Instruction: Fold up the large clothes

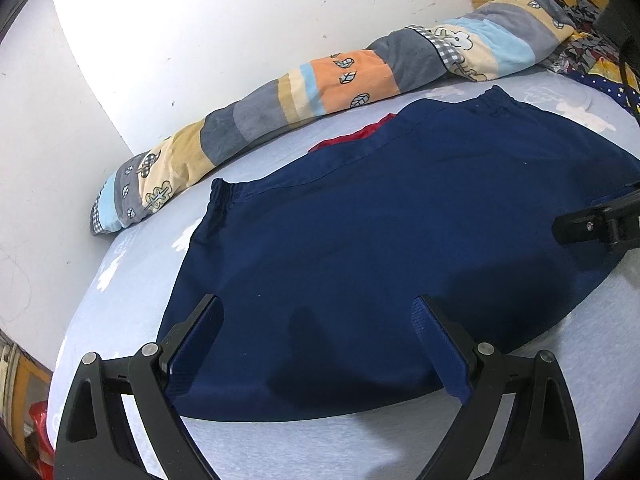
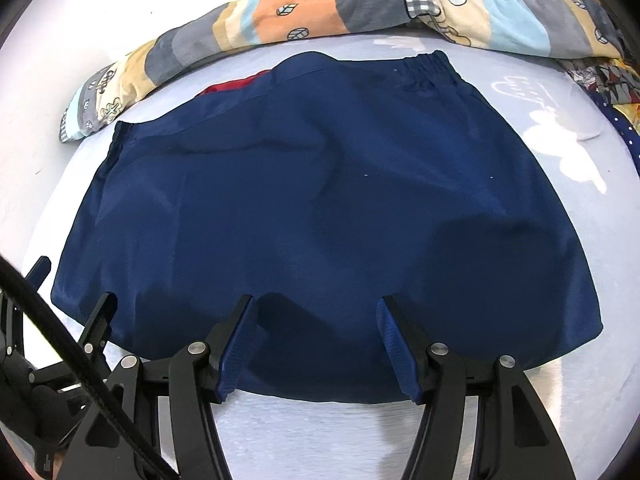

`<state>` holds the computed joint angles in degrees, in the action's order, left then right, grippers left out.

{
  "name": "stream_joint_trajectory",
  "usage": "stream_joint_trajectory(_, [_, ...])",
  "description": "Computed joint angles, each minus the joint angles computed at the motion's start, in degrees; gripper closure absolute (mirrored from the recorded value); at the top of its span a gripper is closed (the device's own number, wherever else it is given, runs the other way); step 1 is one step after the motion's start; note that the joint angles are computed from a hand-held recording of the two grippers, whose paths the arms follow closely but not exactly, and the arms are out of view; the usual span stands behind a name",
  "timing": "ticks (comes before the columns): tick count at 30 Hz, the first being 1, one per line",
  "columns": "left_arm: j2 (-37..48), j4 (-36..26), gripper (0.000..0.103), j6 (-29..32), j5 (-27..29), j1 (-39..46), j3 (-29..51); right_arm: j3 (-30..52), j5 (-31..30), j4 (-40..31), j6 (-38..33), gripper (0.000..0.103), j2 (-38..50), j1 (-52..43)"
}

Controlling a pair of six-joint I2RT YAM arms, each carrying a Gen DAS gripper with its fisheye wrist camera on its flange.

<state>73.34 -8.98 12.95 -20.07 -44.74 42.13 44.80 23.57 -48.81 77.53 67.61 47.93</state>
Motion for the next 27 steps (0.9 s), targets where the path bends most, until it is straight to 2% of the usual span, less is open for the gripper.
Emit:
stream_joint_trajectory(8, [0.4,-0.8,0.009,-1.1,1.1,2.7,1.0,-0.2,1.9,-2.2,1.5,0.036,-3.1,-0.1])
stream_joint_trajectory(13, [4.2,-5.5,0.009,-4.1,3.6,6.8,4.1,-2.1,-0.4,-1.0,0.5,0.037,-3.5,-2.2])
stream_joint_trajectory(17, [6.3,-8.9,0.009,-8.0,9.1,12.0,6.8,-2.1,-0.8,-1.0,0.2,0.037,-4.3,-2.6])
stream_joint_trajectory(20, [5.5,-9.4,0.009,-10.9,12.4,16.2,7.8,-2.3,1.2,-2.5,2.0,0.037,-8.3,-2.4])
stream_joint_trajectory(23, [6.2,-10.0,0.009,-12.6,12.5,18.9,8.8,-3.0,2.6,-5.2,3.9,0.037,-11.5,-2.9])
stream_joint_trajectory(27, [10.5,-12.1,0.008,-15.0,15.2,23.3,10.5,-7.8,-0.9,-5.3,4.0,0.037,-16.5,-7.3])
